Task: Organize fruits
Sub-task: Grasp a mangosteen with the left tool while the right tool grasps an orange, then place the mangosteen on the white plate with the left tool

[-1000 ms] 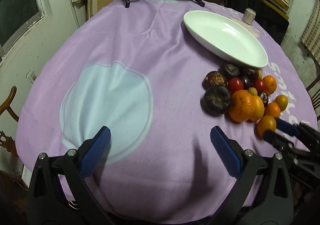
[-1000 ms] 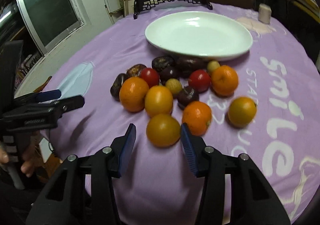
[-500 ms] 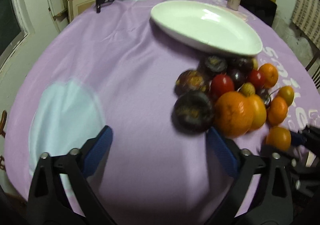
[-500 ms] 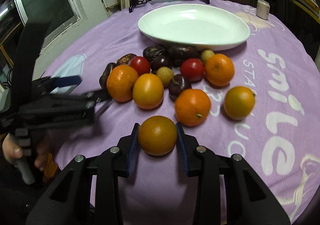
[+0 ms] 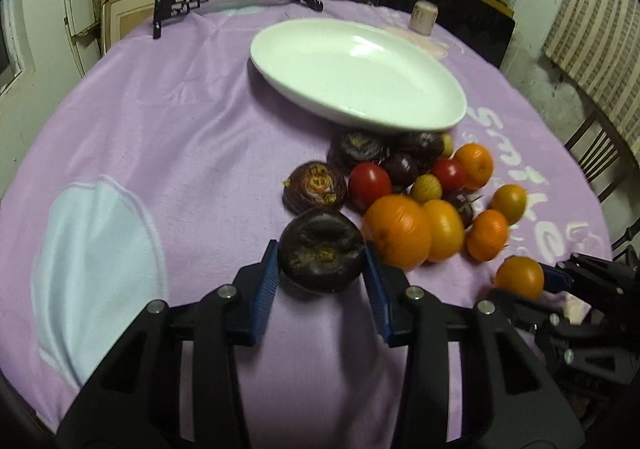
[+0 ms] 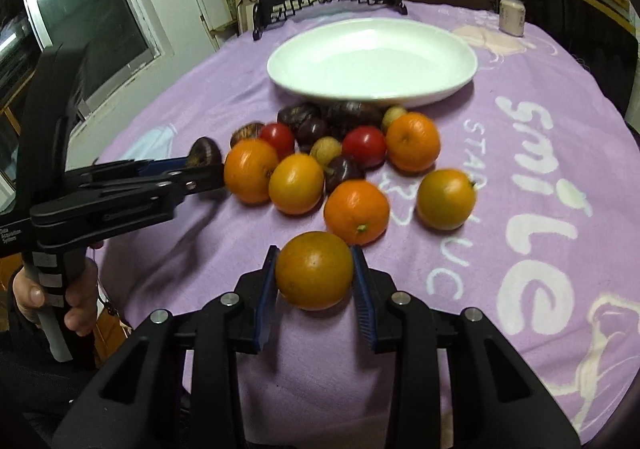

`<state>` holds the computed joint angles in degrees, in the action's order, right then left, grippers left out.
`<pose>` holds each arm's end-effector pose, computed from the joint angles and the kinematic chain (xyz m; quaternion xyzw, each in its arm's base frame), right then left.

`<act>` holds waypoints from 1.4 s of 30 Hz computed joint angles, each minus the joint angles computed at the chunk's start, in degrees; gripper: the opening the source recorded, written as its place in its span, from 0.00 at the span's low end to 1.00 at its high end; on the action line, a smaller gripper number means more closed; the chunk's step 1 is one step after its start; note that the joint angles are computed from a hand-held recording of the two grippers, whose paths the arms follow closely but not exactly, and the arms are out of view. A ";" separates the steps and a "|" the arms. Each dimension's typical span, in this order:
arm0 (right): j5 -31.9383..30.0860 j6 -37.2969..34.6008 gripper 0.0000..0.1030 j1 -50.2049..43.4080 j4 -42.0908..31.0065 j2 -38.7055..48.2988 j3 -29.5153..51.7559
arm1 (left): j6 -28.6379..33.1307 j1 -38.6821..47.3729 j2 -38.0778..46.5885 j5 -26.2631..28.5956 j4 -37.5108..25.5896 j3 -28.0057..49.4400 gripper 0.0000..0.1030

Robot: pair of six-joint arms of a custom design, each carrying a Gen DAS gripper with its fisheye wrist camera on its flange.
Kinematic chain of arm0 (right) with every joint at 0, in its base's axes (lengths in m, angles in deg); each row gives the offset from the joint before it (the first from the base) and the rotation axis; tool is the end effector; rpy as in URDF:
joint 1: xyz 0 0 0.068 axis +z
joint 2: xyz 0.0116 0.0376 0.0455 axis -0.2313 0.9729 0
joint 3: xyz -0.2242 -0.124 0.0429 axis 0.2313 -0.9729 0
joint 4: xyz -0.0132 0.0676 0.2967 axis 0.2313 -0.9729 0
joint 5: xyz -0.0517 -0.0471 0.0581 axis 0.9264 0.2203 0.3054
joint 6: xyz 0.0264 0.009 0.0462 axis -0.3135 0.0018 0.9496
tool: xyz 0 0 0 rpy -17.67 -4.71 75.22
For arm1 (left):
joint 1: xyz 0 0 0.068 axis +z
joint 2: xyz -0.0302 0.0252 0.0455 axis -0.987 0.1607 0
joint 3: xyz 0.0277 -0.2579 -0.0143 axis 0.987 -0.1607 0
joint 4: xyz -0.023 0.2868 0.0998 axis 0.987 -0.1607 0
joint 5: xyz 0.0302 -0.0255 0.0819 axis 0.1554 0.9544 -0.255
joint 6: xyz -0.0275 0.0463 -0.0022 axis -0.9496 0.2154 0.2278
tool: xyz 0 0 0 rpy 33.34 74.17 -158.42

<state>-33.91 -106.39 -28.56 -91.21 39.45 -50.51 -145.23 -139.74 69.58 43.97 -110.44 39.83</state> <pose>0.1819 -0.0265 0.2031 -0.2831 0.8925 0.2124 0.2797 0.1480 -0.2092 0.1966 -0.0814 0.9358 -0.0457 0.3398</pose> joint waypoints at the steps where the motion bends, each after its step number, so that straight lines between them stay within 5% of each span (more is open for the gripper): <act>1: -0.47 -0.34 0.34 -0.32 -0.54 0.49 0.65 | -0.07 -0.39 -0.62 -0.49 -0.73 0.38 0.40; 5: -1.38 -0.79 0.34 0.35 -1.51 4.08 4.75 | 2.58 -0.08 -1.73 -1.01 -2.17 3.09 0.40; 9: -0.97 1.76 0.34 3.87 0.58 12.02 13.16 | 13.47 7.76 0.35 3.75 -0.42 8.54 0.41; 15: 7.68 15.16 0.34 16.12 14.07 31.24 32.31 | 28.28 26.23 19.80 15.35 3.07 27.79 0.41; 21: 18.02 21.04 0.34 23.18 14.77 57.82 55.28 | 30.88 35.54 40.76 22.50 1.48 46.95 0.41; 26: 20.46 19.27 0.35 24.41 12.77 66.87 64.64 | 31.43 38.08 43.28 26.18 4.41 47.62 0.44; 27: 21.06 18.99 0.39 24.52 12.35 67.19 65.07 | 31.11 38.61 42.40 26.86 5.43 46.48 0.57; 28: 21.75 19.18 0.45 24.53 12.85 66.72 64.63 | 30.54 38.70 41.23 26.87 5.97 45.39 0.67; 33: 17.27 18.28 0.55 19.83 13.58 55.07 55.90 | 29.00 36.68 26.26 24.51 9.99 33.36 0.71; 38: 2.81 10.22 0.72 6.98 9.72 31.61 34.19 | 26.14 24.43 9.15 9.91 7.68 18.96 0.87; 42: -3.17 5.92 0.73 -2.74 9.76 17.69 17.64 | 18.01 12.63 -0.74 3.32 7.52 6.56 0.87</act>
<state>-37.08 -100.47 -31.30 -81.45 57.14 -32.87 -127.22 -127.11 68.84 47.29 -102.92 46.38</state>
